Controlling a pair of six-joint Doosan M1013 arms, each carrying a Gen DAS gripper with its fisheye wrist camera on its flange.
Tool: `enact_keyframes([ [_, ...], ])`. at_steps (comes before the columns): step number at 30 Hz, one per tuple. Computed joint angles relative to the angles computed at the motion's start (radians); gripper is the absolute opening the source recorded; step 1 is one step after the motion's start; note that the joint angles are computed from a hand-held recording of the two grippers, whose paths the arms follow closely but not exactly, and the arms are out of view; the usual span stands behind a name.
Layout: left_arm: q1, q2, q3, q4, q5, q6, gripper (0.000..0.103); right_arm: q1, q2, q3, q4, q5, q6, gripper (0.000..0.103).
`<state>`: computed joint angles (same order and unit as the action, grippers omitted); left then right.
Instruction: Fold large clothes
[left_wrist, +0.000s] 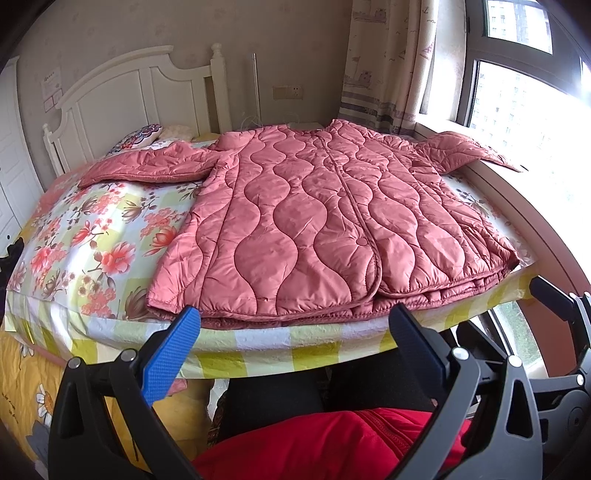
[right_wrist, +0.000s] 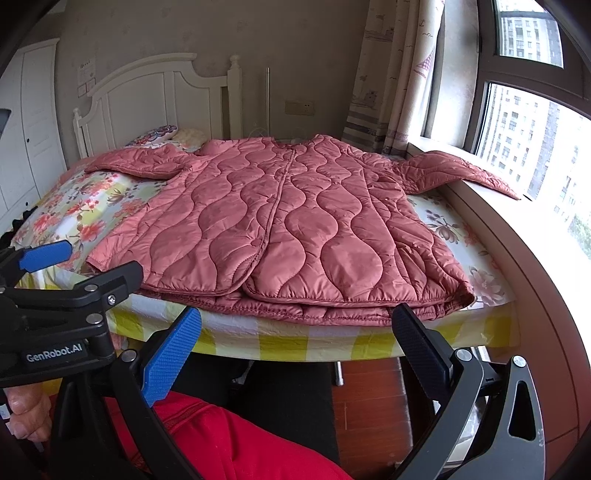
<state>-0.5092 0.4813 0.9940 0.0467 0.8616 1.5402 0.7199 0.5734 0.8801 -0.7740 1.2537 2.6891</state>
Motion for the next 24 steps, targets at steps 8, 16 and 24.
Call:
enact_keyframes([
  [8,0.002,-0.010,0.015,0.004,-0.023,-0.009,0.101,-0.007,-0.031,0.051,0.033,-0.091,0.019,0.099],
  [16,0.001,-0.011,0.016,-0.002,-0.024,-0.001,0.101,0.001,-0.006,0.003,0.072,-0.044,-0.060,0.099],
  [24,0.002,-0.011,0.014,-0.001,-0.022,-0.001,0.101,0.009,-0.004,-0.004,0.004,0.018,-0.018,0.099],
])
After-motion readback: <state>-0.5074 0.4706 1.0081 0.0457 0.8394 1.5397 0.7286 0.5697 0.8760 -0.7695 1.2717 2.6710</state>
